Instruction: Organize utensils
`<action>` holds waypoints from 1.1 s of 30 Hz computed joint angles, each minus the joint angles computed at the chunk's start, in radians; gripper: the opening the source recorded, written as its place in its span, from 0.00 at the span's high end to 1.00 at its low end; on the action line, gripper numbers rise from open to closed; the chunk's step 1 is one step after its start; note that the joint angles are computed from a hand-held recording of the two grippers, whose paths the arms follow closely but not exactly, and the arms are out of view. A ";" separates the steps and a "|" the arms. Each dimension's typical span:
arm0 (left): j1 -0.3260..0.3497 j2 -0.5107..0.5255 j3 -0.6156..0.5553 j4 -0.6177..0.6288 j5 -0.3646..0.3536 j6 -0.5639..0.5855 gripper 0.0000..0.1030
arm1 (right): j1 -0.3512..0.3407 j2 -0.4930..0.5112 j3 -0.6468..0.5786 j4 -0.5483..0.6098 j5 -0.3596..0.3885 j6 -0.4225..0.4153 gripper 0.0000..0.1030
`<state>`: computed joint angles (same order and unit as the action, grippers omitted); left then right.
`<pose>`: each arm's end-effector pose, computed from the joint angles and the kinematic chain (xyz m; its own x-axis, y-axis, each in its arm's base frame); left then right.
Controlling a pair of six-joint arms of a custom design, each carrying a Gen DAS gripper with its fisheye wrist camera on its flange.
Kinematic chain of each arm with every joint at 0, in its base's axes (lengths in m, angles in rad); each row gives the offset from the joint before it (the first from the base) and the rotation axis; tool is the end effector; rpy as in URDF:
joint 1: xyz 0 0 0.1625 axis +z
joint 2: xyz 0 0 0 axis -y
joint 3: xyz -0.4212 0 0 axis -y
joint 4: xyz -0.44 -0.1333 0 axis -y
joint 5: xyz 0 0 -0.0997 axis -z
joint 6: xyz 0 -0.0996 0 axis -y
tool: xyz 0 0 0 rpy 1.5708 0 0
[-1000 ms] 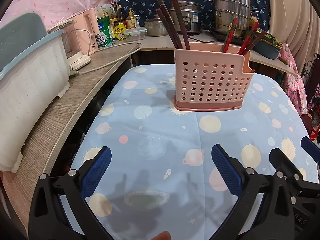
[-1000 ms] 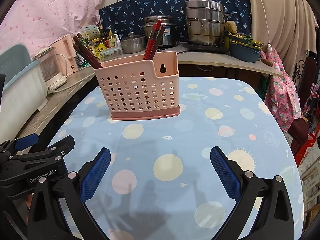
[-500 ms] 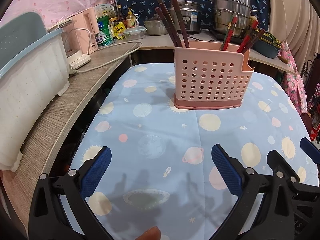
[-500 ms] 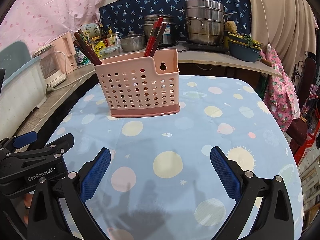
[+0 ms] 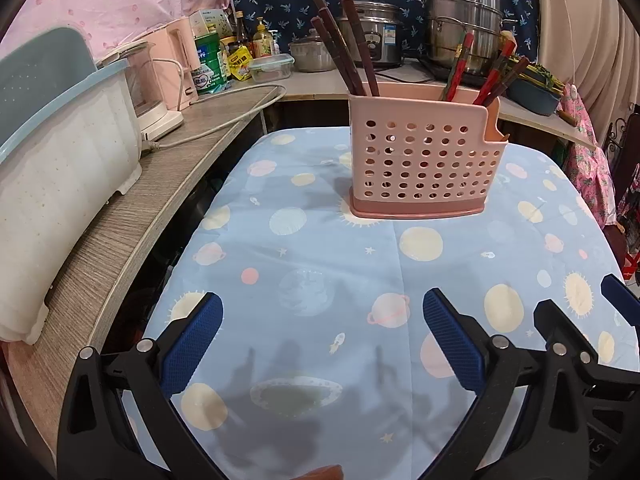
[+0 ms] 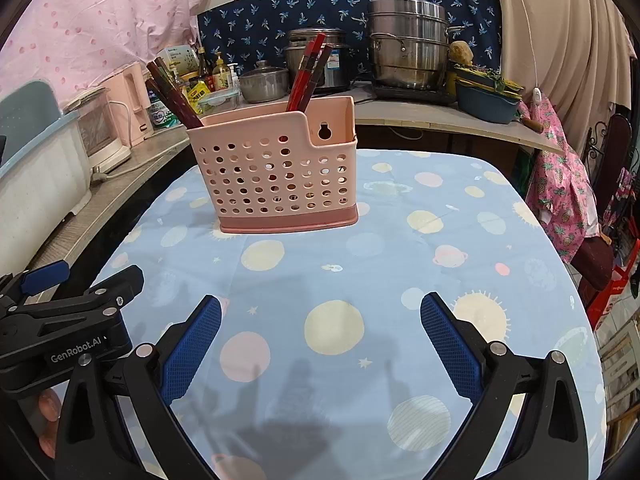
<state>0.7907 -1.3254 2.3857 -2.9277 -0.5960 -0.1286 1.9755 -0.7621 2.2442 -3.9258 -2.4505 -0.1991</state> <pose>-0.1484 -0.4567 0.1629 -0.6507 0.1339 -0.7474 0.5941 0.7028 -0.3914 0.2317 -0.3972 0.0506 -0.7521 0.1691 0.6369 -0.4099 0.6367 -0.6531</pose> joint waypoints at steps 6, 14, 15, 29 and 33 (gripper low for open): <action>0.005 -0.004 -0.007 0.031 -0.007 -0.017 0.07 | 0.001 0.005 -0.002 -0.004 -0.004 -0.003 0.07; 0.009 -0.002 -0.011 0.046 -0.007 -0.027 0.07 | 0.002 0.007 -0.003 0.001 -0.004 0.000 0.07; 0.008 -0.001 -0.011 0.042 -0.003 -0.026 0.07 | 0.001 0.006 -0.002 0.003 -0.003 0.000 0.07; 0.008 0.019 -0.011 -0.008 0.007 -0.002 0.07 | -0.004 0.008 -0.011 0.013 -0.002 0.003 0.07; 0.013 0.021 -0.016 -0.012 -0.006 -0.002 0.07 | -0.007 0.005 -0.011 0.014 0.001 0.004 0.07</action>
